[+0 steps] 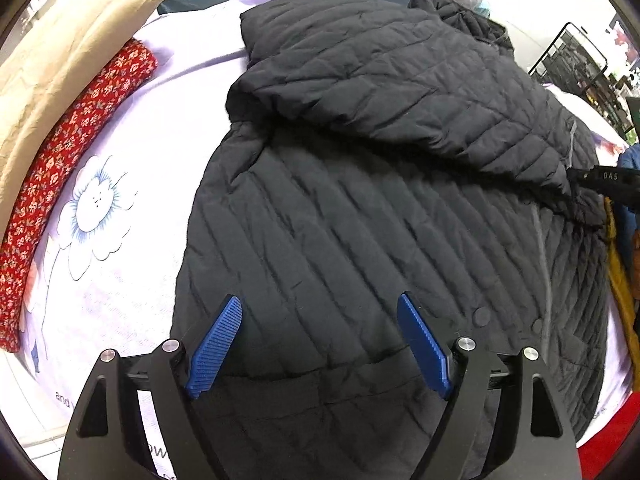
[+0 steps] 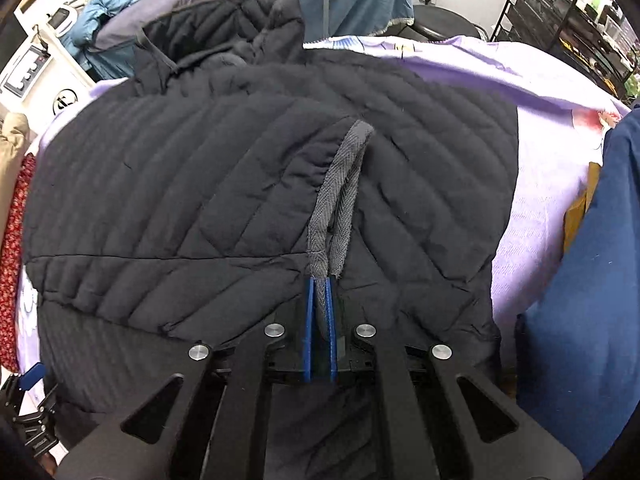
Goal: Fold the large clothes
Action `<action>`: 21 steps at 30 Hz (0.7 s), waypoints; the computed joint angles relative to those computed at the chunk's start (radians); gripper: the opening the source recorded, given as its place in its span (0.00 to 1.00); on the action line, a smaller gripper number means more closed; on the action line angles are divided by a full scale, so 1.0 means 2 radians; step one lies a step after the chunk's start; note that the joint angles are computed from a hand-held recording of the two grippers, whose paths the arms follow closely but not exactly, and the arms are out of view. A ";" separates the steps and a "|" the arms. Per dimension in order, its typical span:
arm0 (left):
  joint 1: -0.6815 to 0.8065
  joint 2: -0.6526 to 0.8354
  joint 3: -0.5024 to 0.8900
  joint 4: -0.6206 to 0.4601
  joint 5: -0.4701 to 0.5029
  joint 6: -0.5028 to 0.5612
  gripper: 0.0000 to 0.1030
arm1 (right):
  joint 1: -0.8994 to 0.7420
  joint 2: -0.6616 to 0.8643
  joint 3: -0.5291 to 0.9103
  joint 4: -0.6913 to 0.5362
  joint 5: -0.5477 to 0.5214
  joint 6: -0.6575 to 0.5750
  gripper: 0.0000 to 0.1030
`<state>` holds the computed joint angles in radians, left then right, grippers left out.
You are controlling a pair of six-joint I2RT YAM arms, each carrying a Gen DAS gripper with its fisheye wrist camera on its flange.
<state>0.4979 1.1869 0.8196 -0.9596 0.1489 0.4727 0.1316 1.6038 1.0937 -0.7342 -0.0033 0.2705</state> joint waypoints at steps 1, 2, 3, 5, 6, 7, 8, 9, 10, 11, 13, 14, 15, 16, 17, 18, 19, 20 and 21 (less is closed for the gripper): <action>0.004 0.002 -0.003 0.002 -0.003 0.003 0.76 | 0.004 0.004 0.000 0.000 0.007 0.000 0.09; 0.003 0.005 -0.003 0.003 -0.005 0.001 0.76 | 0.008 0.008 0.002 -0.001 0.015 0.001 0.11; 0.005 0.008 -0.005 0.003 -0.006 0.000 0.76 | 0.014 0.014 0.004 -0.001 0.024 0.003 0.19; 0.005 0.010 -0.006 0.005 -0.007 -0.002 0.76 | 0.019 0.027 0.010 -0.003 0.035 0.008 0.24; 0.005 0.010 -0.006 0.005 -0.007 0.000 0.76 | 0.019 0.029 0.010 -0.002 0.036 0.013 0.25; 0.003 0.011 -0.005 0.006 -0.007 -0.001 0.76 | 0.019 0.030 0.010 -0.001 0.037 0.017 0.28; 0.001 0.012 -0.004 0.006 -0.007 -0.002 0.76 | 0.019 0.030 0.008 0.000 0.039 0.021 0.29; -0.001 0.013 -0.002 0.007 -0.007 -0.003 0.76 | 0.020 0.030 0.007 0.002 0.042 0.023 0.31; -0.009 0.015 0.000 0.009 -0.008 -0.010 0.77 | 0.021 0.030 0.006 0.003 0.044 0.025 0.33; -0.010 0.016 0.002 0.008 -0.008 -0.011 0.77 | 0.023 0.028 0.004 0.004 0.047 0.024 0.35; -0.017 0.019 0.008 0.009 -0.008 -0.015 0.79 | 0.023 0.023 0.005 -0.004 0.054 0.024 0.46; -0.019 0.017 0.008 0.010 -0.008 -0.015 0.79 | 0.023 0.018 0.007 -0.010 0.058 0.030 0.51; -0.021 0.017 0.009 0.010 -0.009 -0.016 0.79 | 0.020 0.010 0.003 -0.013 0.058 0.035 0.63; -0.025 0.016 0.010 0.011 -0.010 -0.018 0.79 | 0.016 0.000 -0.001 -0.015 0.055 0.043 0.72; -0.034 0.016 0.011 0.014 -0.012 -0.026 0.79 | 0.010 -0.014 -0.010 -0.014 0.045 0.050 0.73; -0.039 0.012 0.010 0.013 -0.012 -0.030 0.79 | 0.005 -0.022 -0.016 -0.012 0.036 0.053 0.75; -0.038 0.010 0.010 0.014 -0.011 -0.029 0.79 | 0.000 -0.037 -0.028 -0.013 0.024 0.057 0.76; -0.039 0.006 0.009 0.011 -0.011 -0.029 0.80 | -0.001 -0.046 -0.034 -0.017 0.020 0.058 0.76; -0.039 0.005 0.009 0.010 -0.012 -0.029 0.80 | 0.000 -0.056 -0.043 -0.019 0.019 0.058 0.76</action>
<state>0.4198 1.1977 0.8368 -0.9397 0.1256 0.4156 0.1316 1.4927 1.0076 -0.7727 0.0341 0.3868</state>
